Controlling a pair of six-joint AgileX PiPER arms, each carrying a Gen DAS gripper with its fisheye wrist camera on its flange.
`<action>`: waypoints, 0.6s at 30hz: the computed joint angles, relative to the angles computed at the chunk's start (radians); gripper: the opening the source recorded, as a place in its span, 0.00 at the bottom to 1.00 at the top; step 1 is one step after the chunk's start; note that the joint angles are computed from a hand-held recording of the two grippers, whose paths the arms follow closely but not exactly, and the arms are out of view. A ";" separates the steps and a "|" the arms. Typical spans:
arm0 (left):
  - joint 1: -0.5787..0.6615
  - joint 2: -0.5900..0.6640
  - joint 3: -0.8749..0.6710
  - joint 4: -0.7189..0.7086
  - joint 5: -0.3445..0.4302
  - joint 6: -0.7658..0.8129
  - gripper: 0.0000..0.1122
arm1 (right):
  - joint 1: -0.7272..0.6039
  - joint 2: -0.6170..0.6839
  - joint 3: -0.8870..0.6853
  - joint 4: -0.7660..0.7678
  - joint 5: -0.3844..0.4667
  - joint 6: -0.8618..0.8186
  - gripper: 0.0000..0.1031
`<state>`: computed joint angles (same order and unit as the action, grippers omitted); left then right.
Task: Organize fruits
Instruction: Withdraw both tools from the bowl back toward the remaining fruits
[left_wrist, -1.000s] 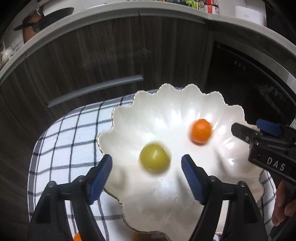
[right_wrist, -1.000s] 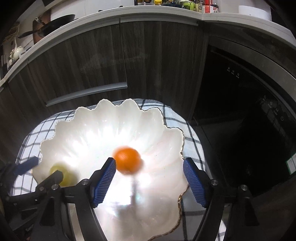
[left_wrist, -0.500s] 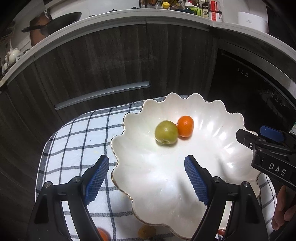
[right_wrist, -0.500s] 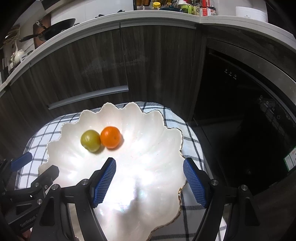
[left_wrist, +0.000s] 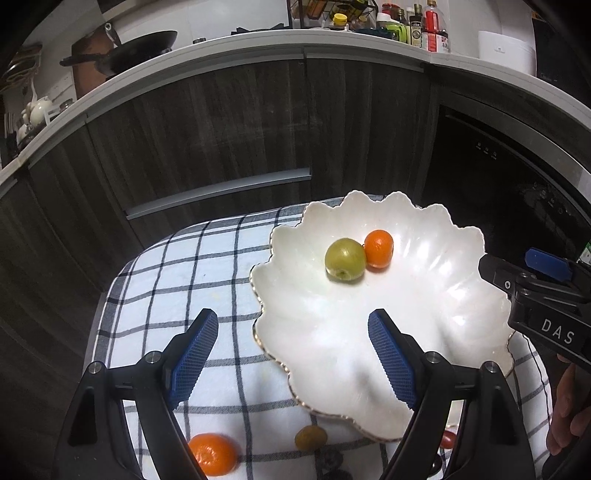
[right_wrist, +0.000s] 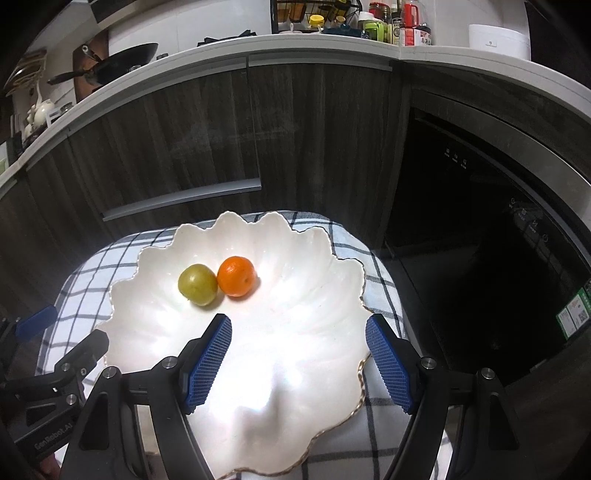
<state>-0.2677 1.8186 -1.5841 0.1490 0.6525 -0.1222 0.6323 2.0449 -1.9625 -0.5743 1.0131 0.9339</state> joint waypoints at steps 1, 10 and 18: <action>0.002 -0.008 0.009 -0.001 -0.002 -0.002 0.75 | 0.005 -0.006 0.007 -0.003 -0.001 0.005 0.74; 0.014 -0.078 0.091 -0.001 -0.019 -0.004 0.74 | 0.051 -0.063 0.089 -0.049 -0.011 0.063 0.74; 0.029 -0.176 0.186 -0.010 -0.042 0.003 0.74 | 0.098 -0.101 0.130 -0.097 -0.006 0.114 0.74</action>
